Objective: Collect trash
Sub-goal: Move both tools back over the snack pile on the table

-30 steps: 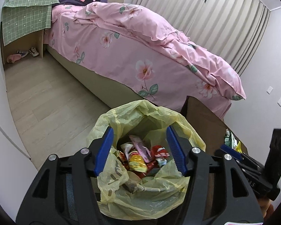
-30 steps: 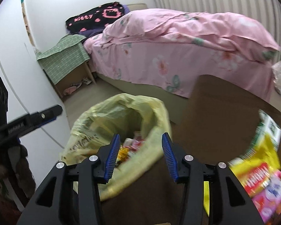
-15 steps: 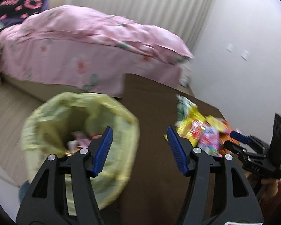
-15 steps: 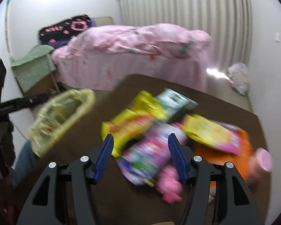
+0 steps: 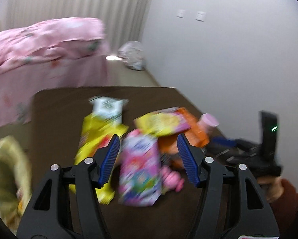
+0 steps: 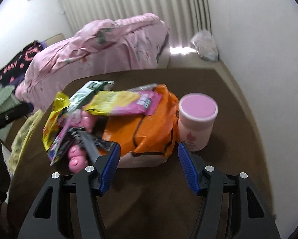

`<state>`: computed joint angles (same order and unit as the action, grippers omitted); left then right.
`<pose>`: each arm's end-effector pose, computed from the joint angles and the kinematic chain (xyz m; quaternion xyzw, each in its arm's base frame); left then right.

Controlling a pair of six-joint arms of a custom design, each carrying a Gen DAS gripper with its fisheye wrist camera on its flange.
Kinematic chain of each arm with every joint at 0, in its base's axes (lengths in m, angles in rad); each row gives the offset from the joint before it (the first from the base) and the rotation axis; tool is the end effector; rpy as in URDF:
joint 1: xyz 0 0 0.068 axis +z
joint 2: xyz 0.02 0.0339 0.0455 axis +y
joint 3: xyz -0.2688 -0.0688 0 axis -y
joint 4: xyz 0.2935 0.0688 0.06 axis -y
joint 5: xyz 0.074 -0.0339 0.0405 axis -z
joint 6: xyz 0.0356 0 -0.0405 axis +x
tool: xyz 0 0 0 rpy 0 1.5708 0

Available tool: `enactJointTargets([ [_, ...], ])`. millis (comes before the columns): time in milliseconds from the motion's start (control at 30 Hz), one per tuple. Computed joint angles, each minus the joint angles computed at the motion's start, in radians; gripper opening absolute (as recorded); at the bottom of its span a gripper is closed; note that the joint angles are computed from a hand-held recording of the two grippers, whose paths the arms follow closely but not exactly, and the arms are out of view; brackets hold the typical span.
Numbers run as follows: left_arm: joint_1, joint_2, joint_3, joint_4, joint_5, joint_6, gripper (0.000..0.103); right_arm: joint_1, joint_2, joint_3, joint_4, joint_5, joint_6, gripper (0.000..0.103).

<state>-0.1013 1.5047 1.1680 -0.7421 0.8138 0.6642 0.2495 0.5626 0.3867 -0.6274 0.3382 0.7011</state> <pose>0.3412 -0.0607 0.2546 0.4221 0.7903 -0.3066 0.3215 0.1646 0.0297 0.1872 0.2661 0.8767 0.0301 0.3996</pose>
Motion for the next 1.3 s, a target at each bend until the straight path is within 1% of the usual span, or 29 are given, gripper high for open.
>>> enactJointTargets([
  [67,-0.086,0.054,0.06,0.021,-0.047,-0.03,0.058,-0.012,0.049,-0.003,0.054,-0.014,-0.006,0.056],
  [100,-0.143,0.106,0.111,0.034,-0.086,-0.055,0.058,-0.008,0.076,-0.001,0.073,-0.002,-0.009,0.056],
  [133,-0.175,0.131,0.131,0.048,-0.113,-0.075,0.058,-0.008,0.093,0.0,0.086,0.002,-0.012,0.056],
  [233,-0.276,0.263,0.241,0.052,-0.228,-0.117,0.058,-0.034,0.066,-0.017,0.095,-0.033,-0.015,0.056],
  [267,-0.299,0.304,0.275,0.039,-0.259,-0.125,0.058,-0.046,0.047,-0.024,0.093,-0.047,-0.019,0.056],
  [300,-0.327,0.37,0.337,-0.013,-0.296,-0.127,0.058,-0.054,0.023,-0.035,0.09,-0.057,-0.023,0.056],
  [367,-0.355,0.435,0.396,-0.083,-0.355,-0.118,0.058,-0.07,-0.02,-0.052,0.078,-0.078,-0.031,0.056],
  [400,-0.363,0.447,0.404,-0.102,-0.381,-0.109,0.057,-0.077,-0.046,-0.064,0.074,-0.092,-0.032,0.056],
  [433,-0.366,0.451,0.402,-0.12,-0.402,-0.094,0.054,-0.083,-0.065,-0.074,0.074,-0.105,-0.034,0.056],
  [467,-0.365,0.447,0.393,-0.128,-0.41,-0.081,0.047,-0.088,-0.074,-0.081,0.077,-0.117,-0.037,0.056],
  [533,-0.363,0.386,0.305,-0.081,-0.449,-0.069,0.037,-0.121,-0.073,-0.095,0.107,-0.183,-0.047,0.056],
  [567,-0.356,0.361,0.274,-0.072,-0.454,-0.061,0.028,-0.138,-0.064,-0.098,0.121,-0.215,-0.046,0.056],
  [600,-0.343,0.338,0.246,-0.082,-0.44,-0.046,0.023,-0.138,-0.06,-0.101,0.134,-0.228,-0.04,0.053],
  [667,-0.306,0.284,0.19,-0.092,-0.395,-0.024,0.019,-0.114,-0.068,-0.1,0.136,-0.22,-0.036,0.044],
  [700,-0.282,0.25,0.161,-0.103,-0.362,-0.01,0.017,-0.082,-0.081,-0.098,0.131,-0.203,-0.035,0.026],
  [733,-0.258,0.222,0.141,-0.118,-0.328,0.002,0.017,-0.042,-0.082,-0.087,0.119,-0.174,-0.029,0.025],
  [800,-0.199,0.171,0.105,-0.137,-0.271,0.019,0.016,0.043,-0.068,-0.062,0.098,-0.109,-0.017,0.018],
  [833,-0.177,0.142,0.086,-0.142,-0.258,0.018,0.015,0.082,-0.061,-0.051,0.089,-0.083,-0.008,0.015],
  [933,-0.097,0.073,0.045,-0.132,-0.21,0.027,0.014,0.222,-0.073,-0.024,0.027,0.032,0.05,0.013],
  [967,-0.072,0.059,0.042,-0.133,-0.194,0.038,0.014,0.247,-0.086,-0.021,0.008,0.05,0.064,0.013],
  [1133,0.061,-0.03,-0.02,-0.165,-0.104,0.112,0.015,0.467,-0.163,0.015,-0.168,0.191,0.219,0.013],
  [1167,0.088,-0.04,-0.029,-0.184,-0.088,0.136,0.02,0.526,-0.16,0.032,-0.218,0.232,0.268,0.013],
  [1200,0.103,-0.044,-0.032,-0.202,-0.077,0.153,0.028,0.555,-0.151,0.043,-0.248,0.254,0.296,0.013],
  [1233,0.124,-0.048,-0.04,-0.23,-0.061,0.183,0.032,0.576,-0.136,0.058,-0.276,0.27,0.32,0.013],
  [1267,0.13,-0.054,-0.05,-0.239,-0.057,0.191,0.036,0.608,-0.125,0.069,-0.311,0.292,0.357,0.013],
  [1300,0.143,-0.062,-0.064,-0.254,-0.052,0.211,0.036,0.639,-0.11,0.08,-0.351,0.307,0.398,0.013],
])
